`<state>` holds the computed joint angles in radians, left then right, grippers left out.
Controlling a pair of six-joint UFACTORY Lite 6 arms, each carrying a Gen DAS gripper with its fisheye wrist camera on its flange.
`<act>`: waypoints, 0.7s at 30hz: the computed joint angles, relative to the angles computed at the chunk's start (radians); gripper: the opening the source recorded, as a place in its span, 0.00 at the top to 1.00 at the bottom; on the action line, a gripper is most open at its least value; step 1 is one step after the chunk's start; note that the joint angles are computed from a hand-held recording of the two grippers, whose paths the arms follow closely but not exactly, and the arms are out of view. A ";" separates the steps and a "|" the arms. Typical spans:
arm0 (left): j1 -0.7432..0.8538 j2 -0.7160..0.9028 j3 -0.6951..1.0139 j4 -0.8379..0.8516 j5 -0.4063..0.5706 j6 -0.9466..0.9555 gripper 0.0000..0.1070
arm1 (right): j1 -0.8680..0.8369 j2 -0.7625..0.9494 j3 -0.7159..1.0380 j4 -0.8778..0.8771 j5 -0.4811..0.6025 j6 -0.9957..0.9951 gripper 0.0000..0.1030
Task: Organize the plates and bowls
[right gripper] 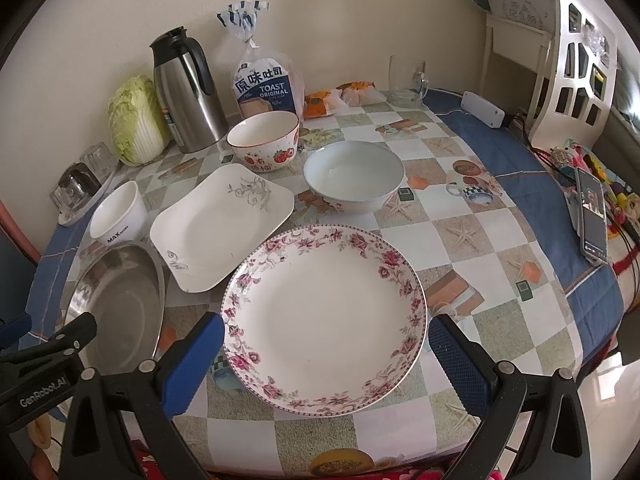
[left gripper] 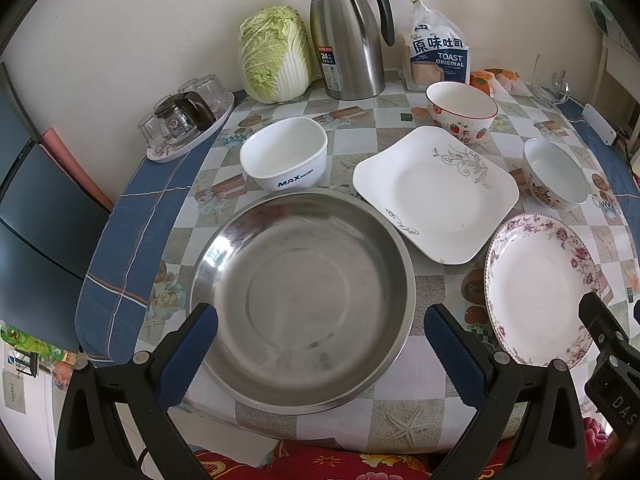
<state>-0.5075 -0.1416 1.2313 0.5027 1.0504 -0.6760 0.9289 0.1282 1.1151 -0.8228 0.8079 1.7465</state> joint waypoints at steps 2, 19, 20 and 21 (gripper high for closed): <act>0.000 0.001 0.001 0.000 0.000 0.000 0.04 | -0.002 0.006 0.006 0.004 0.000 -0.005 0.00; 0.090 -0.008 -0.012 -0.117 -0.035 0.076 0.04 | -0.010 0.086 0.102 0.031 0.031 -0.080 0.00; 0.110 -0.015 -0.019 -0.128 -0.047 0.086 0.04 | -0.011 0.097 0.119 0.038 0.038 -0.094 0.00; 0.128 -0.025 -0.030 -0.130 -0.063 0.093 0.04 | -0.012 0.106 0.134 0.042 0.044 -0.104 0.00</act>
